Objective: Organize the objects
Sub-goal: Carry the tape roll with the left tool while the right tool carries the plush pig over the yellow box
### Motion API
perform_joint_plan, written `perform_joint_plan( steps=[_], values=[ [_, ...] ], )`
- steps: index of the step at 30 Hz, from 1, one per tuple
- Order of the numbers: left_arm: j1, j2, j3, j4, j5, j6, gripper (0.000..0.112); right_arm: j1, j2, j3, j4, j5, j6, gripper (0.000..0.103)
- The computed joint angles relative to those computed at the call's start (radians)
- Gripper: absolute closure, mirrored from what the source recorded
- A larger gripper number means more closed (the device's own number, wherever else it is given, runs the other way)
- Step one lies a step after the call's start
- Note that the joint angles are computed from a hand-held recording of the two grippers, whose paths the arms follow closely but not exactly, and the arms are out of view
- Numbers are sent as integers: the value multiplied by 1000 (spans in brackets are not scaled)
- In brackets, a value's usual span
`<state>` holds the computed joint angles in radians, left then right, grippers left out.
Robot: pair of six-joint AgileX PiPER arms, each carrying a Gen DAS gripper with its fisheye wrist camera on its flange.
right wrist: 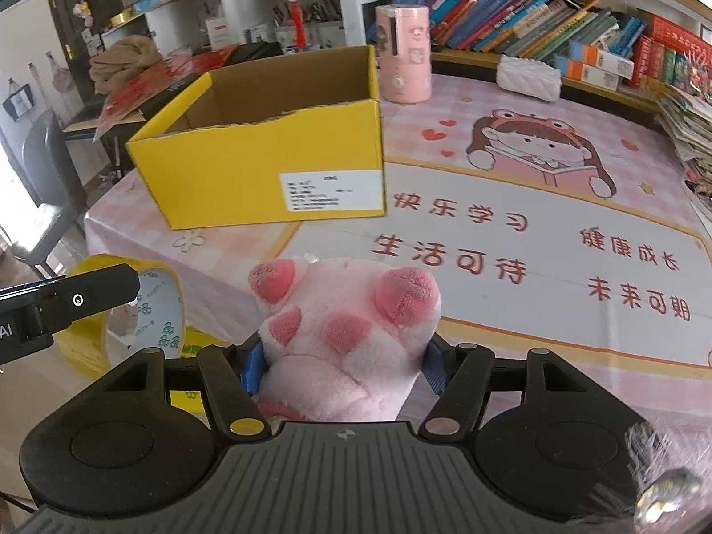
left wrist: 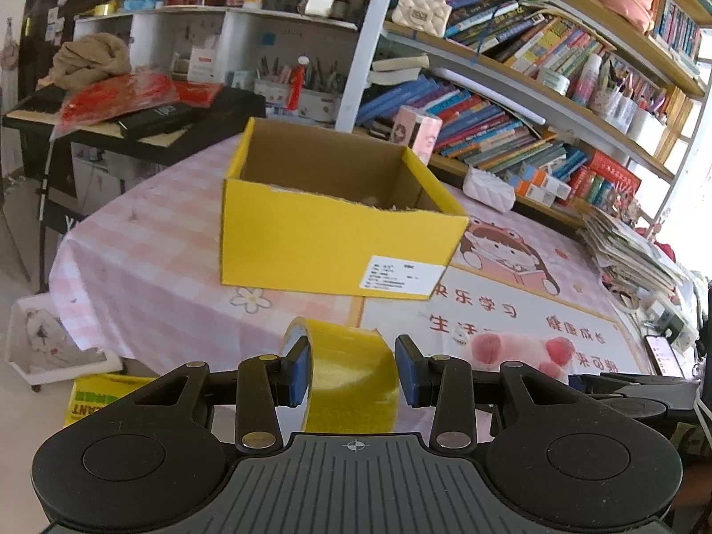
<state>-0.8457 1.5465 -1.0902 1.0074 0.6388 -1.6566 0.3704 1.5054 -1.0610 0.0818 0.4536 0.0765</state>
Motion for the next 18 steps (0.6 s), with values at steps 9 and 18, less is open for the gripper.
perform_joint_plan(
  steps=[9,18],
  values=[
    [25,-26,12,57,-5,-39,75,41,11,-33,-87,0,75,40],
    [105,32,-109,134,-59,1,75,31,42,-140,-100,-5,35,40]
  ],
)
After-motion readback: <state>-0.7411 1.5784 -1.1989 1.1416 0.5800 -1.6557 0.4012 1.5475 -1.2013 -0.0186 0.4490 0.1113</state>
